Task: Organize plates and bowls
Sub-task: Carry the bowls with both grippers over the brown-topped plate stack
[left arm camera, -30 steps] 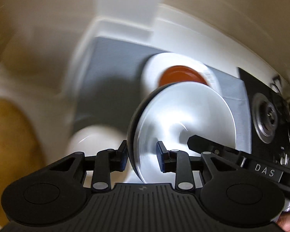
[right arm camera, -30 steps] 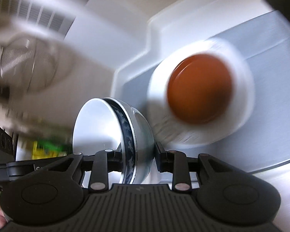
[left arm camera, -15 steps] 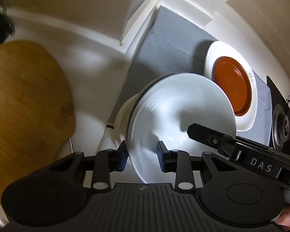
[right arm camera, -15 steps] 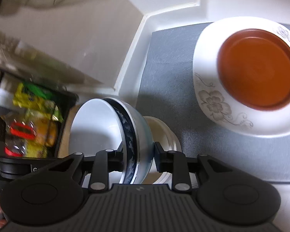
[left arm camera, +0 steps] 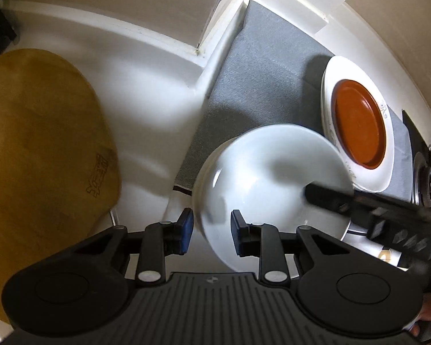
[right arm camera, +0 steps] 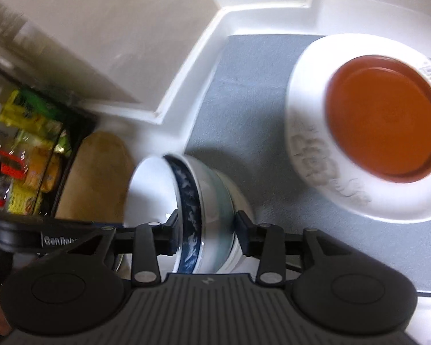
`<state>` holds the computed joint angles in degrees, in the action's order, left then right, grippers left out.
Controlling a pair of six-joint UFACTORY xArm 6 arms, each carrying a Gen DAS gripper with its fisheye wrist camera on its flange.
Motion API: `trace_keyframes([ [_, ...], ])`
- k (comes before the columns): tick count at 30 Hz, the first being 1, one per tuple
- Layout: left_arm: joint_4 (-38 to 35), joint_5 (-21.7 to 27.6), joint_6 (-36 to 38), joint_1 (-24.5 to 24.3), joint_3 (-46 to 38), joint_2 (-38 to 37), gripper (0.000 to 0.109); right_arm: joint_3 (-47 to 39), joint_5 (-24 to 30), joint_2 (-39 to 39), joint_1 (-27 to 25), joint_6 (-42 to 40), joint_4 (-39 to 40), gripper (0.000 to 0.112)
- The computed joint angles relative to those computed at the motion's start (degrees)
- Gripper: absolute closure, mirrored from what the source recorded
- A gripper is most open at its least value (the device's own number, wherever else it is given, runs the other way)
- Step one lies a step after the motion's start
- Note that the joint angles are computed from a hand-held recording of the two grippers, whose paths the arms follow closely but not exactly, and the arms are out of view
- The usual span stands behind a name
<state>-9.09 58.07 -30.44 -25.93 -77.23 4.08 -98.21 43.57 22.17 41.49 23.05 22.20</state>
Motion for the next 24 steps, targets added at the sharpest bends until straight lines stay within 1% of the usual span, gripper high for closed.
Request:
trace_keyframes([
  [2, -0.8, -2.2, 1.5, 0.2, 1.9, -1.1, 0.079, -0.1, 0.0, -0.1, -0.2, 0.0, -0.2, 0.067],
  [4, -0.7, -4.3, 3.5, 0.0, 2.5, -1.3, 0.07, -0.4, 1.0, -0.3, -0.3, 0.5, -1.7, 0.064],
  [6, 2.7, -5.5, 3.7, -0.8, 2.7, -1.7, 0.039, 0.7, 0.5, -1.1, -0.5, 0.5, -1.1, 0.063],
  [7, 4.4, -6.1, 3.7, -1.2, 2.8, -1.8, 0.032, 1.6, -0.2, -1.7, -0.5, 0.5, -0.5, 0.063],
  [8, 5.2, -7.0, 4.4, -1.4, 3.3, -2.2, 0.021, 2.3, -0.9, -2.1, -0.5, 0.3, -0.2, 0.063],
  [9, 5.2, -7.9, 5.3, -1.4, 3.8, -2.6, 0.016, 3.0, -1.6, -2.5, -0.6, -0.1, 0.0, 0.065],
  [10, 5.0, -8.6, 5.7, -1.4, 4.3, -2.9, 0.015, 3.3, -2.2, -2.6, -0.7, -1.5, 1.8, 0.078],
  [11, 4.4, -9.1, 6.0, -1.2, 4.7, -3.2, 0.014, 3.7, -2.9, -2.7, -0.8, -2.9, 3.7, 0.086],
  [13, 2.8, -9.4, 7.0, -0.8, 5.3, -3.4, 0.014, 3.5, -3.1, -2.2, -0.7, -3.9, 3.3, 0.088],
  [14, 3.5, -8.6, 6.0, -0.7, 5.0, -3.2, 0.015, 3.6, -3.4, -2.0, -0.7, -4.5, 3.6, 0.089],
  [15, 5.3, -8.2, 4.0, -0.8, 5.0, -3.0, 0.019, 3.9, -3.6, -1.9, -0.9, -4.4, 4.2, 0.092],
  [16, 7.3, -8.9, 2.3, -1.0, 5.6, -3.3, 0.02, 4.2, -3.7, -1.9, -1.0, -3.9, 4.8, 0.095],
  [17, 8.2, -10.3, 1.2, -1.0, 6.4, -3.7, 0.022, 4.4, -3.8, -1.9, -1.1, -4.1, 5.4, 0.095],
  [19, 8.5, -14.9, -0.5, -0.7, 9.8, -5.4, 0.023, 4.8, -3.9, -1.9, -1.3, -4.1, 6.4, 0.095],
  [20, 7.9, -15.1, -1.0, -0.5, 10.2, -5.5, 0.023, 4.9, -3.7, -2.0, -1.3, -3.4, 6.1, 0.093],
  [22, 4.2, -13.1, 0.6, 0.4, 9.4, -4.6, 0.023, 5.2, -3.5, -2.5, -1.2, -1.4, 4.5, 0.076],
  [24, -1.9, -9.8, 4.5, 1.8, 8.0, -3.6, 0.022, 6.7, -3.8, -3.6, -1.1, -1.1, 4.0, 0.072],
])
